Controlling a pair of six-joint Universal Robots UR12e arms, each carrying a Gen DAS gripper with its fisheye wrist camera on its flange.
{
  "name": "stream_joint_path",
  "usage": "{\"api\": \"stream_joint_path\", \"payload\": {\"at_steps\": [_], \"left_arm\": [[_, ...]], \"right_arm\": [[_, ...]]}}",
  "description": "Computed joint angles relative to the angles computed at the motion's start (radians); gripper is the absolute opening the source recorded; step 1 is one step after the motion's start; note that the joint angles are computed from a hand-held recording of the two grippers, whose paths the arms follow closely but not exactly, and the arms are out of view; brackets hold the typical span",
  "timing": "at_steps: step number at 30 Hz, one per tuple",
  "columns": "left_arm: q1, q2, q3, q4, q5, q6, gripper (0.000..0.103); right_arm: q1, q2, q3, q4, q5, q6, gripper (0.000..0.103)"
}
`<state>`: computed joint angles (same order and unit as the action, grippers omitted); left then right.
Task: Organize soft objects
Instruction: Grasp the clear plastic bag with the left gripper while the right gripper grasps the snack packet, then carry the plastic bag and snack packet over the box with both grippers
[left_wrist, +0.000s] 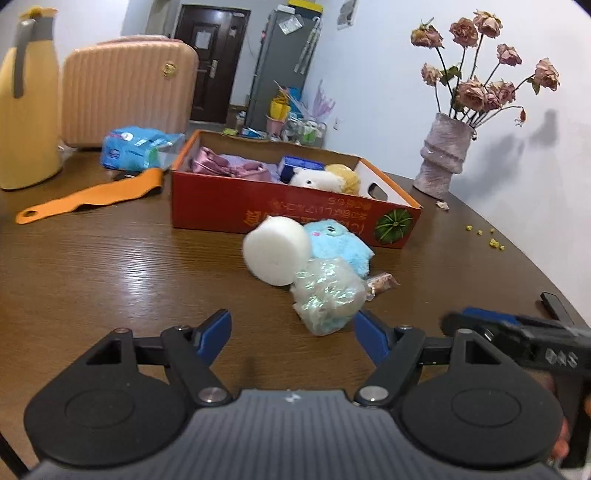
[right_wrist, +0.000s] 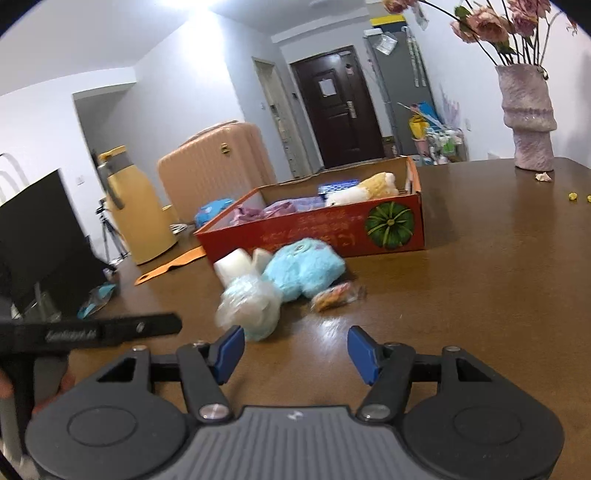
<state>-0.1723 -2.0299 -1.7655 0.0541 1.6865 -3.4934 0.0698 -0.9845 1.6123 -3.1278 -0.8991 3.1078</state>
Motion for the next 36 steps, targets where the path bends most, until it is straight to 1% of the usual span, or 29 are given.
{"api": "stream_joint_path", "payload": {"at_steps": [2,4,7,9,11,12,13,14,15,17,18,19,20,21,22,23,28,33,36], "left_arm": [[0.0,-0.017,0.02,0.002,-0.006,0.019,0.076],[0.004,-0.034,0.038,0.014,-0.016,0.028,0.076],[0.017,-0.056,0.069,0.007,-0.064,-0.004,0.078],[0.013,-0.075,0.093,-0.003,-0.053,-0.001,0.079],[0.009,-0.093,0.116,-0.022,-0.04,0.01,0.079],[0.011,-0.099,0.121,-0.026,-0.053,0.009,0.077],[0.014,-0.102,0.123,-0.03,-0.072,0.008,0.063],[0.02,-0.103,0.123,-0.038,-0.105,0.013,0.047],[0.024,-0.102,0.121,-0.043,-0.124,0.017,0.042],[0.027,-0.099,0.11,-0.027,-0.134,0.04,0.04],[0.029,-0.095,0.104,-0.027,-0.139,0.042,0.04],[0.03,-0.091,0.098,-0.026,-0.143,0.042,0.04],[0.031,-0.086,0.092,-0.026,-0.143,0.041,0.039],[0.03,-0.081,0.085,-0.023,-0.139,0.041,0.039],[0.029,-0.077,0.079,-0.021,-0.135,0.043,0.039],[0.028,-0.073,0.073,-0.02,-0.129,0.041,0.039],[0.019,-0.047,0.044,-0.012,-0.101,0.032,0.039],[0.01,-0.015,0.005,0.01,-0.093,0.033,0.039],[0.005,-0.001,-0.011,0.023,-0.105,0.028,0.039]], "right_arm": [[0.008,0.02,-0.037,0.007,-0.024,0.021,0.061],[0.013,0.041,-0.068,0.004,-0.03,0.033,0.061],[0.023,0.07,-0.115,0.034,-0.058,0.039,0.062],[0.034,0.086,-0.148,0.078,-0.095,0.032,0.061],[0.04,0.106,-0.177,0.092,-0.091,0.039,0.061],[0.042,0.116,-0.188,0.094,-0.086,0.039,0.061],[0.047,0.127,-0.201,0.093,-0.091,0.039,0.061],[0.053,0.135,-0.213,0.104,-0.105,0.031,0.061],[0.058,0.14,-0.223,0.117,-0.114,0.018,0.061],[0.066,0.149,-0.238,0.136,-0.137,-0.009,0.06],[0.072,0.149,-0.24,0.146,-0.161,-0.037,0.059],[0.076,0.148,-0.243,0.155,-0.18,-0.057,0.057],[0.078,0.148,-0.242,0.152,-0.186,-0.076,0.05],[0.079,0.146,-0.243,0.167,-0.186,-0.103,0.046],[0.08,0.145,-0.243,0.171,-0.185,-0.119,0.042],[0.08,0.143,-0.241,0.173,-0.181,-0.121,0.041],[0.072,0.122,-0.203,0.166,-0.158,-0.127,0.04],[0.054,0.065,-0.107,0.128,-0.166,-0.13,0.039],[0.036,0.029,-0.047,0.1,-0.146,-0.115,0.039]]}}
